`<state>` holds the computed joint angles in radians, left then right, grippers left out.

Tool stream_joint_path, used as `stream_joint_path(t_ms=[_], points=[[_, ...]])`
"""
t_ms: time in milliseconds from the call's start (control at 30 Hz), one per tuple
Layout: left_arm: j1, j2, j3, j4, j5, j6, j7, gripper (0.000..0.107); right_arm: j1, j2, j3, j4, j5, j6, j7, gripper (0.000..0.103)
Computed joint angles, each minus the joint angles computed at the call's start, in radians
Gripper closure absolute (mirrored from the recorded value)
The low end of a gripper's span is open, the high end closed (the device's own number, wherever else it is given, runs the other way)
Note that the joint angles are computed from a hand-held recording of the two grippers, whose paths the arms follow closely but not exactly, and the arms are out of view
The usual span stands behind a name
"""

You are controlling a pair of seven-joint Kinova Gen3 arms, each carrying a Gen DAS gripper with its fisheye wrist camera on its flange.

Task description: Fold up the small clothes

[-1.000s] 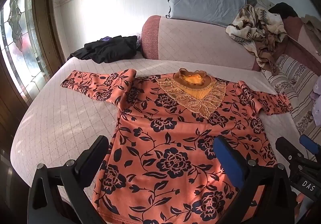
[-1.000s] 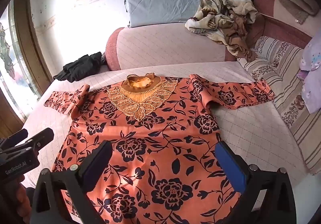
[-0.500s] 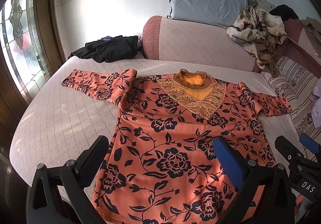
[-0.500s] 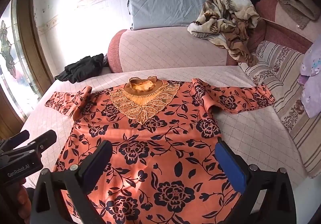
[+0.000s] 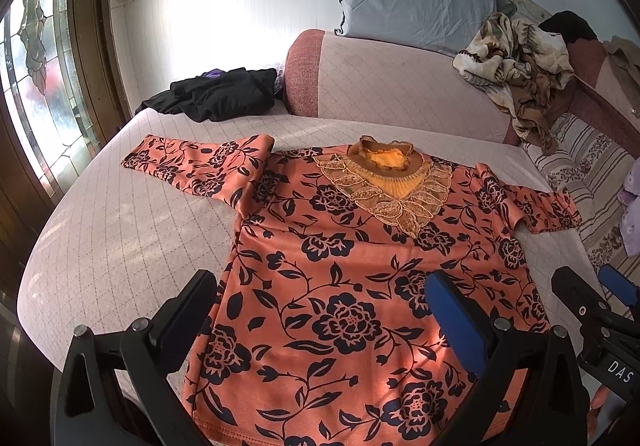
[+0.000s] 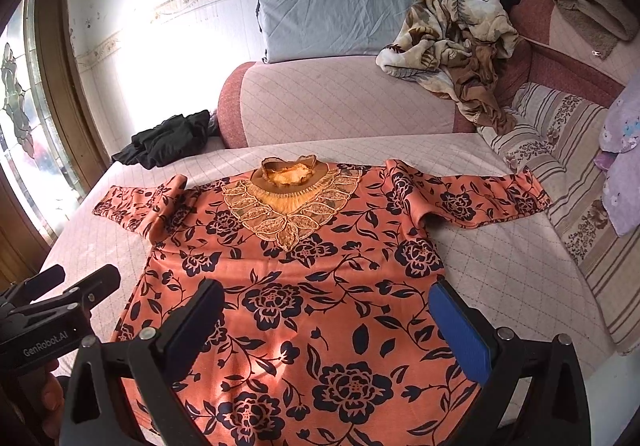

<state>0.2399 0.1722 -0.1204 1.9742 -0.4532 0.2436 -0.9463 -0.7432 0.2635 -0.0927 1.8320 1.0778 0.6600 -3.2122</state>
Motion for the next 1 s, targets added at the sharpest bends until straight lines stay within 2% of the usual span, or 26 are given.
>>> stream_joint_path(t_ms=[567,967,1000], points=[[-0.015,0.009,0.013,-0.009,0.029,0.006,-0.027,0.004,-0.001,0.005,0.004,-0.006,-0.003,-0.007,-0.002,0.000],[0.002,0.016,-0.002,-0.012,0.030,0.003,-0.022,0.004,-0.001,0.011,0.006,-0.018,-0.013,0.000,0.015,0.000],[-0.018,0.014,0.014,-0.014,0.046,0.006,-0.041,0.004,-0.001,0.011,0.006,-0.018,-0.013,-0.001,0.016,0.000]])
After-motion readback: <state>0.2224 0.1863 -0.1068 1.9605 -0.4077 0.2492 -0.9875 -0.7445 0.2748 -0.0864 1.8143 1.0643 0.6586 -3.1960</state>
